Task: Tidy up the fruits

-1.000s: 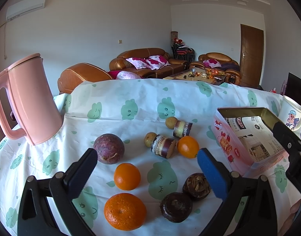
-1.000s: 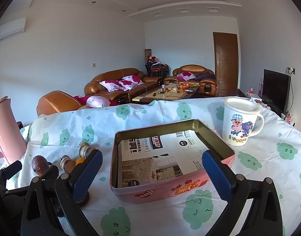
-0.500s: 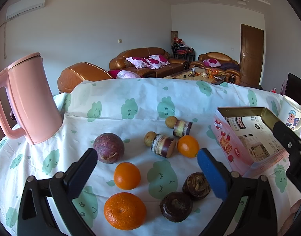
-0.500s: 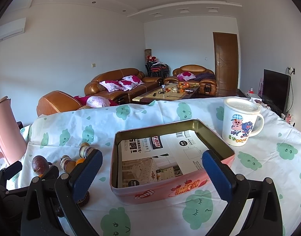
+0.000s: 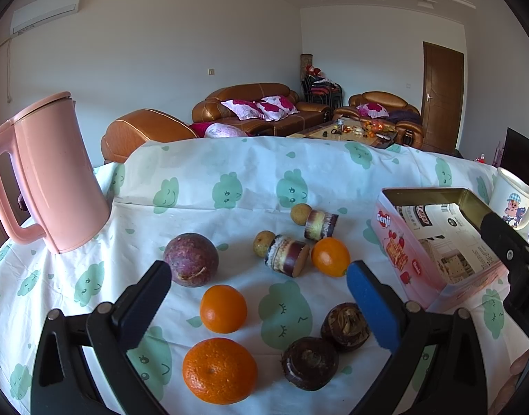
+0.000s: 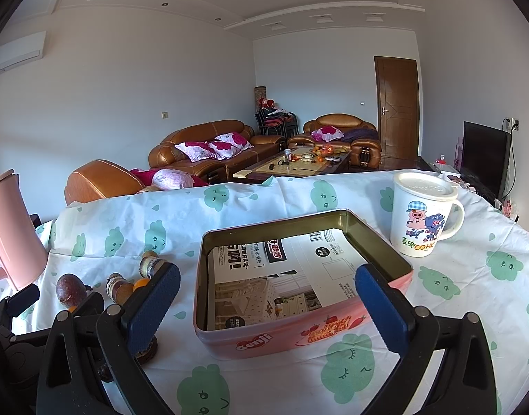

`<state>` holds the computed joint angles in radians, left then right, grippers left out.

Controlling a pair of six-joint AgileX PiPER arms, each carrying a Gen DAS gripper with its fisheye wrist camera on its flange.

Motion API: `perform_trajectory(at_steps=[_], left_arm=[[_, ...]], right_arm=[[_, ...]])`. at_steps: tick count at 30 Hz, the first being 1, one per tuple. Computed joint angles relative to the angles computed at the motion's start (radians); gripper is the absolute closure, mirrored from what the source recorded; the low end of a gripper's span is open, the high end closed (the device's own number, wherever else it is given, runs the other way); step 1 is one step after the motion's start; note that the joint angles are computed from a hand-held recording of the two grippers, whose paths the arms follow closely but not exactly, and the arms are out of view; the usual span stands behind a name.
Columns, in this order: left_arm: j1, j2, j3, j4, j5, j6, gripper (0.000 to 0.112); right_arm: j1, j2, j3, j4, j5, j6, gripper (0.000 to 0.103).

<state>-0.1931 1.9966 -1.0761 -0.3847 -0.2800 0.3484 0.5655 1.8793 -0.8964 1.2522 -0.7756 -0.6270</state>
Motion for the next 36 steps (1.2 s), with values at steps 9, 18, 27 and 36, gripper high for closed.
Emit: perform_trajectory(at_steps=[9, 18, 27, 36], left_arm=[[0.0, 0.001, -0.001, -0.005, 0.002, 0.004, 0.009], [0.0, 0.0, -0.002, -0.005, 0.004, 0.003, 0.009], [0.008, 0.007, 0.011, 0.044, -0.002, -0.062, 0.009], [0.091, -0.048, 0.058, 0.266, 0.063, -0.246, 0.009]], right_arm=[[0.001, 0.0, 0.0, -0.001, -0.001, 0.001, 0.001], [-0.003, -0.007, 0.0, -0.008, 0.017, 0.005, 0.001], [-0.009, -0.015, 0.013, -0.044, 0.036, 0.044, 0.001], [-0.011, -0.017, 0.004, -0.076, 0.096, 0.02, 0.001]])
